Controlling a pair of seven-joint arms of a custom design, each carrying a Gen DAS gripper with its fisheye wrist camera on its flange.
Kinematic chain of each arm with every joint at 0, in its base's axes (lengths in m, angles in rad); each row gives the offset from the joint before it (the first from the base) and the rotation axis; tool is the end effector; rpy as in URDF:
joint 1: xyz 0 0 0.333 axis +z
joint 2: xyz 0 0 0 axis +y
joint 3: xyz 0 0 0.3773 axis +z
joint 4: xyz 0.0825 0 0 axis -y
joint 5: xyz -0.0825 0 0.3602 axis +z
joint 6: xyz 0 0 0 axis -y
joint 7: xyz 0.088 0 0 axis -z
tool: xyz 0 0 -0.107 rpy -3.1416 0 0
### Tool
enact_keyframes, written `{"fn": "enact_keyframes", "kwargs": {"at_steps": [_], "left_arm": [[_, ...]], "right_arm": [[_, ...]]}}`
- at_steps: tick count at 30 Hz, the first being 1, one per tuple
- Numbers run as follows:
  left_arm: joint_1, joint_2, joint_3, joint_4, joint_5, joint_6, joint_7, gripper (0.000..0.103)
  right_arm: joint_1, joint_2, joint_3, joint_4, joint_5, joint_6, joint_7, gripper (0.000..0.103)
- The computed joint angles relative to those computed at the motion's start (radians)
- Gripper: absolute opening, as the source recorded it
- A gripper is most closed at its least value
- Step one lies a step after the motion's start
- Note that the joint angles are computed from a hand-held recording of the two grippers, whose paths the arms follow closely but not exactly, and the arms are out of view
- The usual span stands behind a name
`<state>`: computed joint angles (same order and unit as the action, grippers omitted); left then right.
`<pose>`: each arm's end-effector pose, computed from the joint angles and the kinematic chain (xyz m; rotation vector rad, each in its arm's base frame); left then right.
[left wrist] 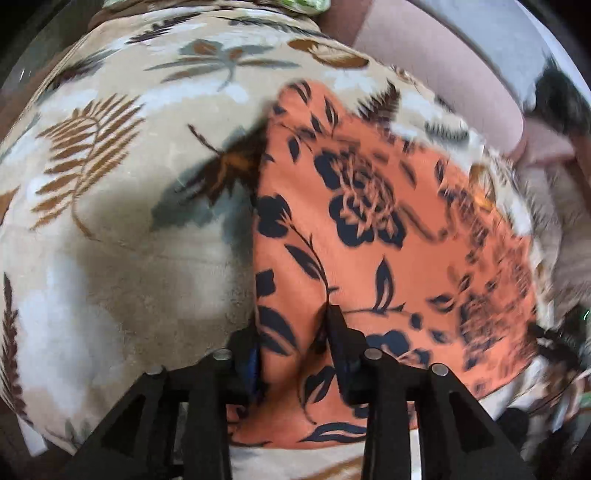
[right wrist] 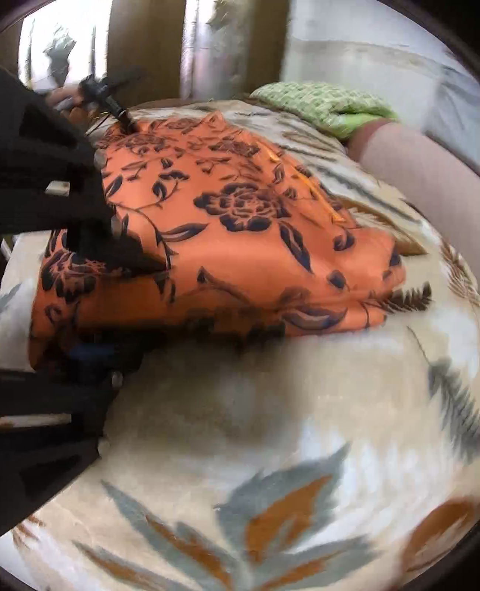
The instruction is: Fold small clothes
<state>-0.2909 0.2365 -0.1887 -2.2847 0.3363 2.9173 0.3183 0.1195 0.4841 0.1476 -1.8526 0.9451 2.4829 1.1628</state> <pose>0.4937 -0.2747 0.3717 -2.5720 1.5711 -0.6231 0.6471 0.1611 0.3468 -1.6998 1.8442 0.4678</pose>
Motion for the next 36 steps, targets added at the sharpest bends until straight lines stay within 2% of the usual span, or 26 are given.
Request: {"fn": "enact_keyframes", "kwargs": {"at_steps": [1,2,4,5,6,9,11,13,15,16,17,18,20,21,22,25,27,29,32,34,36], "left_arm": [[-0.012,-0.020,0.018,0.003,0.026,-0.014,-0.016,0.037],[-0.041,-0.044,0.057,0.007,0.102,-0.030,-0.061,0.039],[-0.079,-0.084,0.110,0.030,0.283,-0.096,-0.176,0.063],[-0.093,-0.096,0.126,0.050,0.382,-0.133,-0.247,0.066],[-0.087,-0.096,0.127,0.065,0.436,-0.142,-0.270,0.066],[-0.023,-0.042,0.096,0.114,0.429,-0.109,-0.197,0.066],[0.011,0.017,0.071,0.161,0.391,-0.096,-0.133,0.066],[0.025,0.053,0.055,0.196,0.339,-0.132,-0.073,0.066],[0.021,0.098,0.058,0.240,0.316,-0.153,-0.041,0.066],[0.015,0.113,0.065,0.251,0.315,-0.152,-0.036,0.066],[0.011,0.135,0.071,0.271,0.315,-0.153,-0.026,0.066],[0.004,0.148,0.080,0.282,0.317,-0.158,-0.024,0.062],[0.019,0.171,0.066,0.295,0.274,-0.168,0.023,0.038],[0.021,0.176,0.065,0.297,0.257,-0.172,0.034,0.026],[0.012,0.176,0.079,0.296,0.260,-0.168,0.023,0.020],[-0.028,0.153,0.123,0.289,0.311,-0.170,-0.025,0.009],[-0.051,0.149,0.148,0.291,0.374,-0.165,-0.077,0.009],[-0.023,0.185,0.116,0.318,0.335,-0.199,-0.037,0.009],[-0.022,0.208,0.122,0.333,0.322,-0.202,-0.048,0.009],[-0.015,0.203,0.113,0.340,0.307,-0.218,-0.033,0.009],[-0.002,0.187,0.106,0.325,0.299,-0.198,-0.019,0.010]], "right_arm": [[0.010,-0.022,-0.008,-0.014,-0.007,0.038,0.000,0.067],[0.021,-0.039,-0.015,-0.023,-0.024,0.071,-0.003,0.068],[0.043,-0.063,-0.034,-0.023,-0.079,0.134,0.004,0.068],[0.052,-0.072,-0.035,-0.018,-0.097,0.179,-0.001,0.068],[0.045,-0.068,-0.021,0.003,-0.092,0.201,-0.025,0.068],[0.045,-0.010,-0.003,0.109,-0.117,0.211,-0.034,0.068],[0.109,0.063,-0.050,0.207,-0.254,0.227,0.037,0.068],[0.188,0.145,-0.134,0.315,-0.432,0.188,0.163,0.068],[0.212,0.206,-0.155,0.389,-0.563,0.162,0.244,0.068],[0.225,0.212,-0.176,0.392,-0.570,0.153,0.240,0.068],[0.225,0.228,-0.171,0.407,-0.597,0.162,0.241,0.066],[0.219,0.231,-0.161,0.400,-0.613,0.181,0.240,0.053],[0.218,0.257,-0.157,0.439,-0.654,0.140,0.274,0.019],[0.221,0.258,-0.161,0.439,-0.673,0.144,0.292,0.014],[0.222,0.257,-0.164,0.441,-0.686,0.142,0.311,0.009],[0.233,0.204,-0.178,0.372,-0.713,0.209,0.378,0.006],[0.228,0.177,-0.182,0.335,-0.724,0.230,0.409,0.006],[0.230,0.189,-0.202,0.331,-0.746,0.234,0.457,0.006],[0.169,0.239,-0.137,0.386,-0.705,0.176,0.450,0.008],[0.157,0.234,-0.121,0.371,-0.688,0.207,0.441,0.009],[0.136,0.214,-0.093,0.348,-0.662,0.239,0.410,0.013]]}}
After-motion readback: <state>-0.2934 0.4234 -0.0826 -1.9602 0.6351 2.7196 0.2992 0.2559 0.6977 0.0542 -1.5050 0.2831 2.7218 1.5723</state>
